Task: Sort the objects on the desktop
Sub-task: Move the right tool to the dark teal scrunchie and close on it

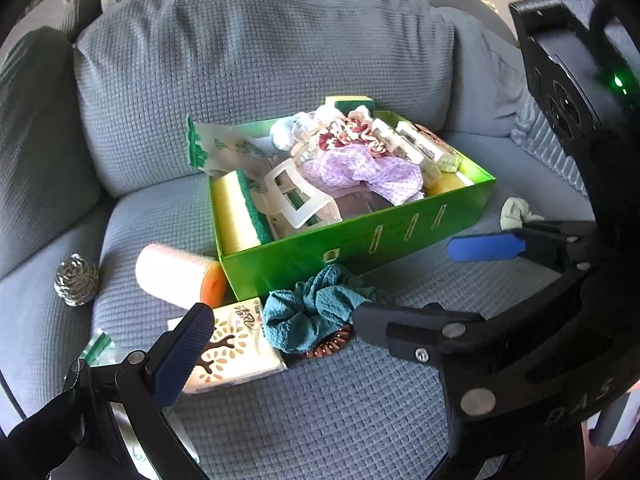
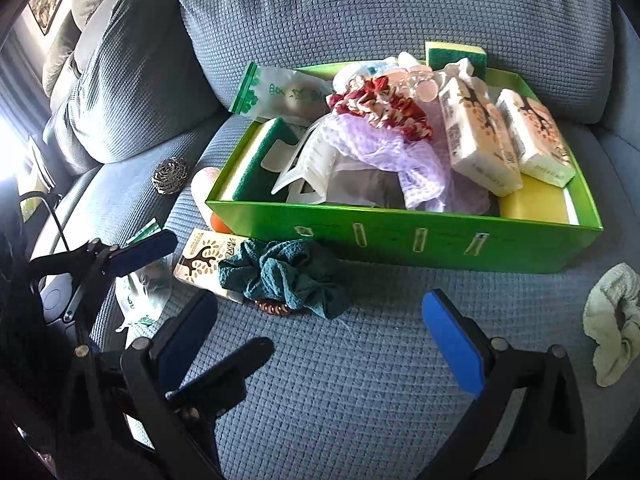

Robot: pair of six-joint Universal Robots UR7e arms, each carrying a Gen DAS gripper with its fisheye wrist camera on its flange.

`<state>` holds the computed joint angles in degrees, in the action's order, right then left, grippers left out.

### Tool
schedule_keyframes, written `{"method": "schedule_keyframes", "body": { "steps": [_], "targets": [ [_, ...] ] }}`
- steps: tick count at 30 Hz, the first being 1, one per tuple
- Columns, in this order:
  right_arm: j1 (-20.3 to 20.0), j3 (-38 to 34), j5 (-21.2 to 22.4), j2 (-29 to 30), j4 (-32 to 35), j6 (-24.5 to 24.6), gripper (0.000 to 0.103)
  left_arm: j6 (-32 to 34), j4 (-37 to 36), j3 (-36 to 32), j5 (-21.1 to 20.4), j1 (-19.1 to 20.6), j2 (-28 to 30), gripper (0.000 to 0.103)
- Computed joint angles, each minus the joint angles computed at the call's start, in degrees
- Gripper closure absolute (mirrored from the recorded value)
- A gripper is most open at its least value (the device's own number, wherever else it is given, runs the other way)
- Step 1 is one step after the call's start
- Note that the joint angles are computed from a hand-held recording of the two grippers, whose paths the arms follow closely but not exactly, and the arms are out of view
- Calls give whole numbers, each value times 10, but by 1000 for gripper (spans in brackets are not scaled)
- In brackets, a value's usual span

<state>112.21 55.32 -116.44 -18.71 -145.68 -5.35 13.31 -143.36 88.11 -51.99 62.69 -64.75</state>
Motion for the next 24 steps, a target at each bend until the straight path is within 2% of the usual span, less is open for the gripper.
{"method": "schedule_keyframes", "body": {
  "steps": [2, 8, 20, 24],
  "targets": [
    [-1, -3, 4, 3, -1, -2, 1, 0, -3, -2, -17, 5, 0, 1],
    [-6, -11, 19, 12, 6, 3, 6, 15, -21, -1, -27, 13, 7, 1],
    [-13, -25, 39, 25, 15, 16, 13, 31, -36, -4, -74, 28, 13, 2],
    [-13, -38, 44, 32, 28, 20, 21, 31, -29, -9, -80, 30, 18, 3]
  ]
}}
